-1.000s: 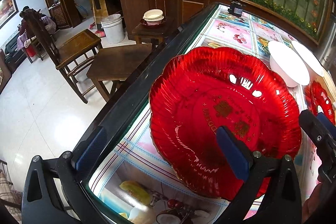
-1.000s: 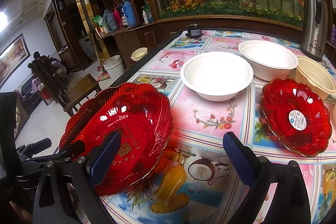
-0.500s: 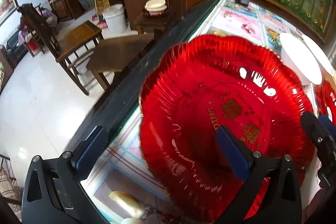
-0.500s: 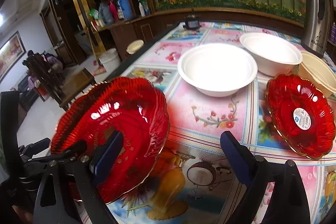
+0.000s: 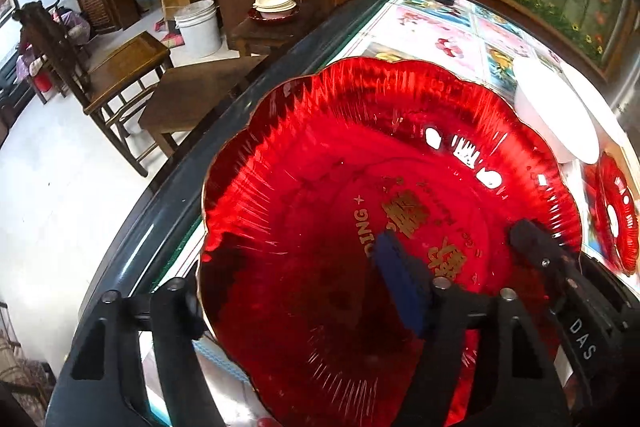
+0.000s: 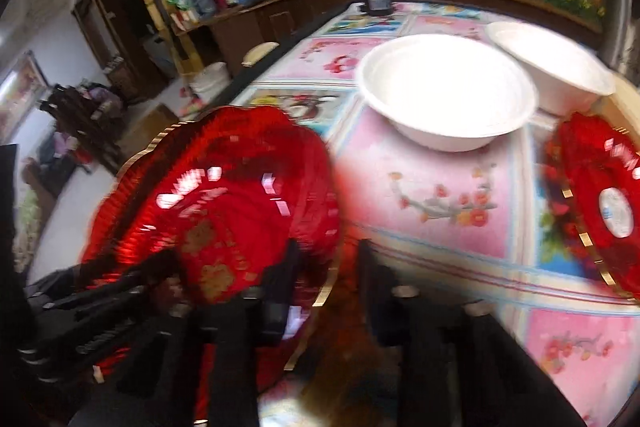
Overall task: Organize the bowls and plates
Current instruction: 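Lift the large red plate with the left tool, then grasp the small stickered red plate with the right tool while the left tool holds the large plate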
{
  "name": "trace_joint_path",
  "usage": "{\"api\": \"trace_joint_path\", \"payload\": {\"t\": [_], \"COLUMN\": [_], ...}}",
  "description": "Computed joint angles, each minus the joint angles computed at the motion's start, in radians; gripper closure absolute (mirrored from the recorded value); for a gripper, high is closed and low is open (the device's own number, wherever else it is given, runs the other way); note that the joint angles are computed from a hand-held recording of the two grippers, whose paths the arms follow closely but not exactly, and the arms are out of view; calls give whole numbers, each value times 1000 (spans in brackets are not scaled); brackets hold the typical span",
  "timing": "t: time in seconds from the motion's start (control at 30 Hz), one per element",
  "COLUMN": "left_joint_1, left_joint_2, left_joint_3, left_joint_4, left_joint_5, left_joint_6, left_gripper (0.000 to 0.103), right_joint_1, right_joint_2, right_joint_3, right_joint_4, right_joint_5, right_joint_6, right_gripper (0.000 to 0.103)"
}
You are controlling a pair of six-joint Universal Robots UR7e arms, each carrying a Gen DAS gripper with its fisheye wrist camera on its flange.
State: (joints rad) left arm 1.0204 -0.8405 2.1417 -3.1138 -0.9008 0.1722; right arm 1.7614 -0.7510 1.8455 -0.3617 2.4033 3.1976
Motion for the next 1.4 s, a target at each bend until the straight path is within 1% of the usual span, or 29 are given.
{"api": "trace_joint_path", "payload": {"t": [0.03, 0.1, 0.13, 0.2, 0.33, 0.43, 0.5, 0.57, 0.6, 0.63, 0.67, 0.7, 0.73, 0.77, 0.83, 0.87, 0.93, 0.97, 1.0, 1.07, 1.1, 1.13, 1.17, 1.2, 1.23, 1.3, 1.33, 1.37, 1.4], "left_joint_1": [1, 1, 1, -3, -5, -10, -19, -29, -29, -33, -39, -49, -60, -77, -119, -135, -202, -226, -260, -305, -320, -331, -345, -361, -370, -387, -393, -401, -404], "left_joint_2": [-1, -5, -8, -16, -54, -99, -122, -136, -143, -150, -158, -166, -173, -187, -226, -241, -266, -269, -276, -281, -273, -257, -220, -171, -132, -25, 29, 52, 95], "left_joint_3": [2, 6, 8, 21, 70, 125, 158, 178, 178, 178, 184, 198, 217, 246, 296, 312, 352, 361, 364, 339, 317, 289, 249, 207, 174, 80, 32, 23, -15], "left_joint_4": [-6, -16, -13, -15, -21, -18, -17, -12, 7, 29, 32, 5, -44, -116, -231, -267, -379, -400, -387, -270, -199, -126, -53, 9, 47, 149, 197, 214, 256], "left_joint_5": [-3, 1, 1, 5, 13, 12, 15, 22, 19, 24, 41, 61, 75, 93, 118, 117, 103, 94, 66, -12, -48, -88, -123, -140, -153, -172, -169, -168, -166], "left_joint_6": [2, 3, 3, 14, 11, 25, 35, 35, 26, 13, 1, -4, 2, 17, 24, 26, 50, 53, 42, -15, -47, -76, -108, -143, -164, -209, -232, -253, -280], "left_gripper": [37, 47, 48, 48, 48, 47, 48, 46, 45, 45, 45, 45, 45, 43, 39, 37, 26, 17, 16, 16, 17, 17, 17, 17, 17, 17, 17, 17, 17], "right_joint_1": [-2, -5, -10, -11, 9, 34, 49, 71, 81, 86, 83, 72, 69, 68, 94, 108, 152, 167, 179, 183, 175, 150, 122, 83, 40, -61, -128, -165, -212], "right_joint_2": [-1, -7, -15, -22, -14, -5, -6, 4, 8, 8, -6, -36, -67, -92, -169, -206, -302, -340, -394, -488, -540, -593, -634, -675, -709, -780, -823, -838, -852], "right_joint_3": [5, 15, 27, 39, 53, 75, 88, 94, 95, 95, 109, 143, 182, 211, 303, 346, 452, 491, 541, 621, 657, 685, 704, 717, 725, 762, 779, 788, 791], "right_joint_4": [-5, -18, -26, -26, -21, -12, 29, 35, 47, 61, 68, 54, 30, 6, -90, -137, -261, -299, -344, -420, -440, -439, -427, -399, -370, -350, -337, -340, -338], "right_joint_5": [-8, -13, -29, -41, -35, -42, -52, -27, -18, -18, -41, -84, -109, -116, -67, -46, 35, 62, 87, 127, 143, 135, 125, 108, 76, -20, -91, -133, -183], "right_joint_6": [5, 18, 31, 49, 65, 108, 170, 187, 198, 207, 214, 223, 235, 234, 209, 194, 151, 140, 128, 113, 120, 128, 139, 158, 168, 175, 179, 176, 167], "right_gripper": [89, 90, 91, 91, 91, 90, 90, 90, 88, 87, 86, 85, 83, 79, 72, 67, 64, 59, 51, 46, 46, 46, 46, 46, 46, 46, 46, 46, 46]}}
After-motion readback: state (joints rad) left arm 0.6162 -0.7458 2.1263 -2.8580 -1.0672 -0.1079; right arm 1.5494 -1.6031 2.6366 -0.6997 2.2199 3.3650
